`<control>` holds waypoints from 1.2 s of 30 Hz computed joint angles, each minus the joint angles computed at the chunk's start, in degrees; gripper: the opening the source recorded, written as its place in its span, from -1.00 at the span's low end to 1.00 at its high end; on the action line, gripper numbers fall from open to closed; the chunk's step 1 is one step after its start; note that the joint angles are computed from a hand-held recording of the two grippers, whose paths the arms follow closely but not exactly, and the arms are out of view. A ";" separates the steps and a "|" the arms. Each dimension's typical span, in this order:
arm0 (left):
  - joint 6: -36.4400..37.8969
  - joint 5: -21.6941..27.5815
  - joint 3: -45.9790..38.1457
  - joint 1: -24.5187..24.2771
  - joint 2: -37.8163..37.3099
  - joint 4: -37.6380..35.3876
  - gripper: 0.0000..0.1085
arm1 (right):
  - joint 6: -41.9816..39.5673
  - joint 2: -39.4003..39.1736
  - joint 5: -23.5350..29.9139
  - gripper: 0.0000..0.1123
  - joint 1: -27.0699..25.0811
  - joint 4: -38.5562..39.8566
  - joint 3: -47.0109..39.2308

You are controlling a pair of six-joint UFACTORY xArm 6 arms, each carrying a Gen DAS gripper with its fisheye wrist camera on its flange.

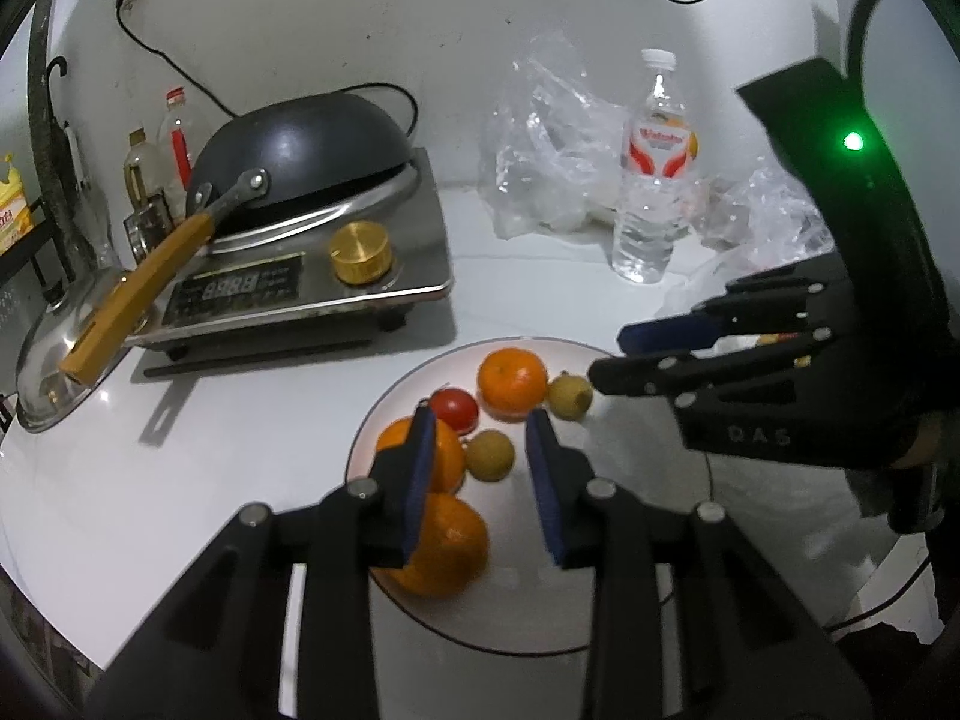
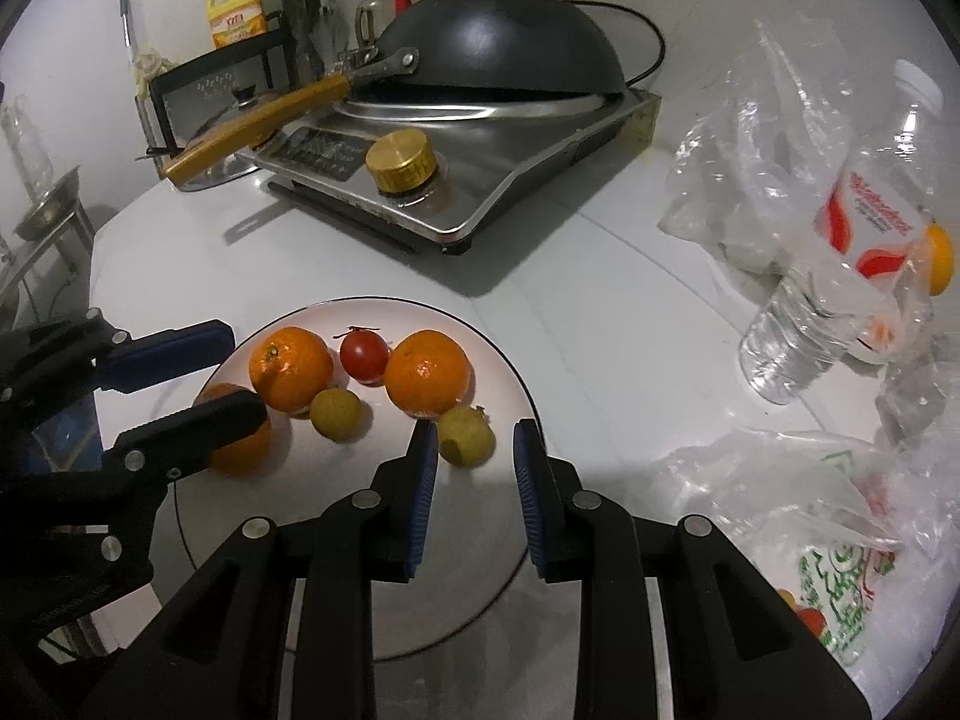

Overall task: Organize fruits
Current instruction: 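Lower the yellow fruit onto the plate and open the left tool while the right tool releases its fruit, then move both open tools back toward the fruit in the plastic bag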

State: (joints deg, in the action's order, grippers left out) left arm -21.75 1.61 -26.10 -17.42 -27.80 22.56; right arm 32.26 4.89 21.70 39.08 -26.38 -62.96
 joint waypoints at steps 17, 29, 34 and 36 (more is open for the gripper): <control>-10.32 4.41 0.60 -4.35 -6.14 8.89 -0.10 | 8.75 -12.13 0.25 -0.51 1.06 -7.34 10.15; -16.55 8.25 -0.40 -8.71 -7.91 13.83 -0.10 | 11.85 -20.15 0.28 -0.50 0.82 -9.60 16.81; -19.04 9.52 -1.47 -10.65 -7.48 15.96 -0.10 | 12.71 -23.31 0.28 -0.50 0.35 -10.10 19.52; -19.95 10.03 -1.91 -11.45 -7.31 16.76 -0.10 | 12.91 -24.45 0.29 -0.50 0.12 -10.17 20.49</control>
